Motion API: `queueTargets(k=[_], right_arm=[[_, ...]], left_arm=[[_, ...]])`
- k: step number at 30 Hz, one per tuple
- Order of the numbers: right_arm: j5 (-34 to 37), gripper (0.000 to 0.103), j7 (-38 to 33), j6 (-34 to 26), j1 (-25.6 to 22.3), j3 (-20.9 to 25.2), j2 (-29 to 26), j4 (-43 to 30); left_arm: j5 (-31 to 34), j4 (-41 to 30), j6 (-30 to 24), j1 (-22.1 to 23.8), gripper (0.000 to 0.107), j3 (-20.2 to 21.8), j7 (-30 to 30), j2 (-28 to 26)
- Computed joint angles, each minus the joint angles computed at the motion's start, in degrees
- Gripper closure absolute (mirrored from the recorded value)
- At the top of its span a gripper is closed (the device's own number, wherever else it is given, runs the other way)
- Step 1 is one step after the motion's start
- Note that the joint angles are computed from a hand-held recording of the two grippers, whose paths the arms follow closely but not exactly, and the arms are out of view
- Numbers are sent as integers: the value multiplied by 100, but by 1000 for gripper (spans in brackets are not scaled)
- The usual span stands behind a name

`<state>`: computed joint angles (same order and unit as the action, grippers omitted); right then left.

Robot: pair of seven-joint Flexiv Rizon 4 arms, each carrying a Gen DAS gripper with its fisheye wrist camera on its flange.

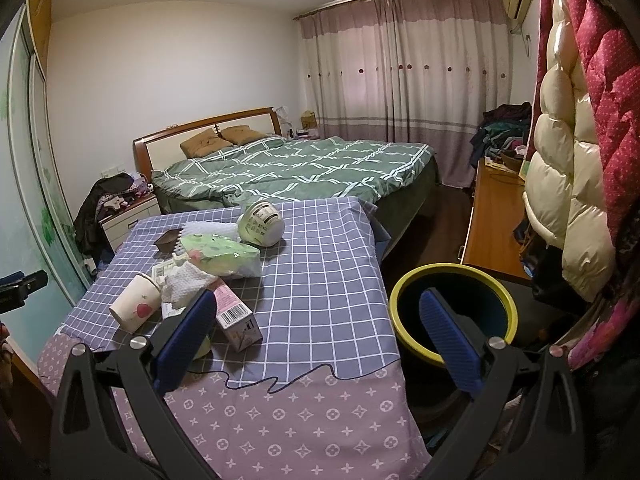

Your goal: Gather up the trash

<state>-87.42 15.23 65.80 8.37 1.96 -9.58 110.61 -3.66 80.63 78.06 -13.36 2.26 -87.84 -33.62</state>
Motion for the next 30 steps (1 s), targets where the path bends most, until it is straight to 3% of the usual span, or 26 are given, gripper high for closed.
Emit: queueTargets(k=[30], right_arm=[[57,6,58,92,19,-52,-120,-77]], left_arm=[[62,-30,-12,-23,8,33,-39,-42]])
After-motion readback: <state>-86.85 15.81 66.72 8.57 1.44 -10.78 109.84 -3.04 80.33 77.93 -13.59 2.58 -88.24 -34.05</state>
